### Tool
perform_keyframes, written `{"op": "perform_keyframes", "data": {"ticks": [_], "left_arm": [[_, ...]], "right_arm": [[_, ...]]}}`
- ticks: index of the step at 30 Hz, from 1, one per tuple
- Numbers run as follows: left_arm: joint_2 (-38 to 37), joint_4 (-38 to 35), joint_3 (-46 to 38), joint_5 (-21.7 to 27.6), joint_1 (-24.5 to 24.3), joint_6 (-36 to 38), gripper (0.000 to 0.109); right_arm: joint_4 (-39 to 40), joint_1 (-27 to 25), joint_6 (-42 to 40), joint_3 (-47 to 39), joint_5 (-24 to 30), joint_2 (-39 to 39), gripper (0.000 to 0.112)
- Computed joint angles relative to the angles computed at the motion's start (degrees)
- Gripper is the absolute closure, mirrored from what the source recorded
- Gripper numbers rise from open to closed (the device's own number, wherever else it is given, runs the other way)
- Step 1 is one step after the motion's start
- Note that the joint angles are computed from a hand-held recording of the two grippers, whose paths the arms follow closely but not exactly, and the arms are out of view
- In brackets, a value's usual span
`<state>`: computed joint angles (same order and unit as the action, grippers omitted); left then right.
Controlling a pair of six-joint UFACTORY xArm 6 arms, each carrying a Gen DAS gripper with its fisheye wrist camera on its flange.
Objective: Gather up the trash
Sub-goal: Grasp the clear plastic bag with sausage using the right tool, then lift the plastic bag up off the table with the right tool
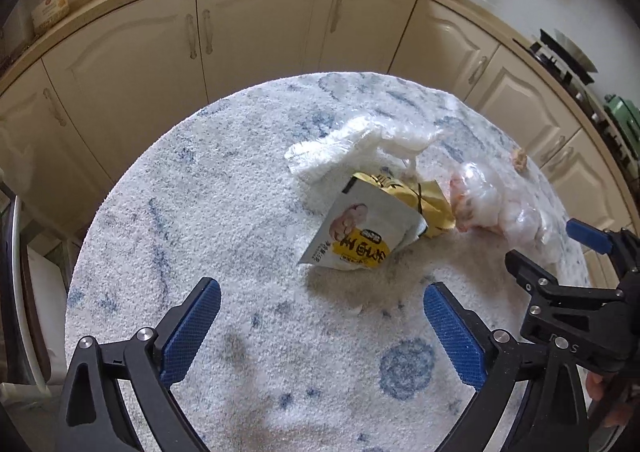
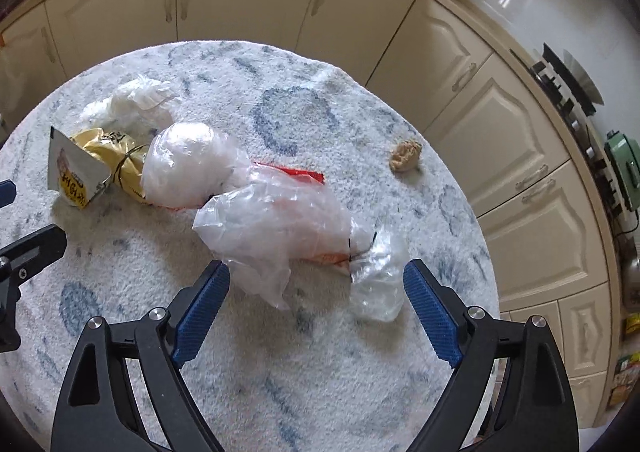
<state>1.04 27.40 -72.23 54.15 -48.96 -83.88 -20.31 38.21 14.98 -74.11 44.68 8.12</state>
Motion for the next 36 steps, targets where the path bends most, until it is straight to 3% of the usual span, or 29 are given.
{"op": "perform_keyframes", "data": {"ticks": [10,14,18,20,26,31,36], "left_arm": [[-0.35,-1.42,2.75,-5.04,2.86,-0.27,0.008],[0.37,-1.53,1.91,-3.94,2.45,0.29,0.008],[0.09,-1.92,1.92,-2.99,1.37,-0.71,0.008],[-0.62,-2.68,2.17,-2.09,0.42,-0.86,0.008],[-4.36,-1.43,3.68,1.20,-4.23,-4.41,0.008],[-7.79,-0.29,4.74,5.03,-8.83,-7.17,0.008],[-8.84,1.11,4.10,8.63,-11.97,-9.08,0.008]], "right_arm": [[3.29,-1.60,-6.01,-2.08,-9.65,5.42,0.022],[8.55,-2.35,-9.91,-2.02,-9.96,5.63,0.022],[15.38,-3.26,-10.53,-4.17,-4.01,5.96,0.028],[19.29,-3.82,-11.39,-5.14,0.94,5.33,0.051],[26.36,-5.24,-11.74,-2.39,15.05,-0.66,0.076],[36.11,-6.16,-17.45,5.26,22.39,-8.57,0.077],[34.42,-5.94,-15.24,9.10,20.62,-11.75,0.072]]}}
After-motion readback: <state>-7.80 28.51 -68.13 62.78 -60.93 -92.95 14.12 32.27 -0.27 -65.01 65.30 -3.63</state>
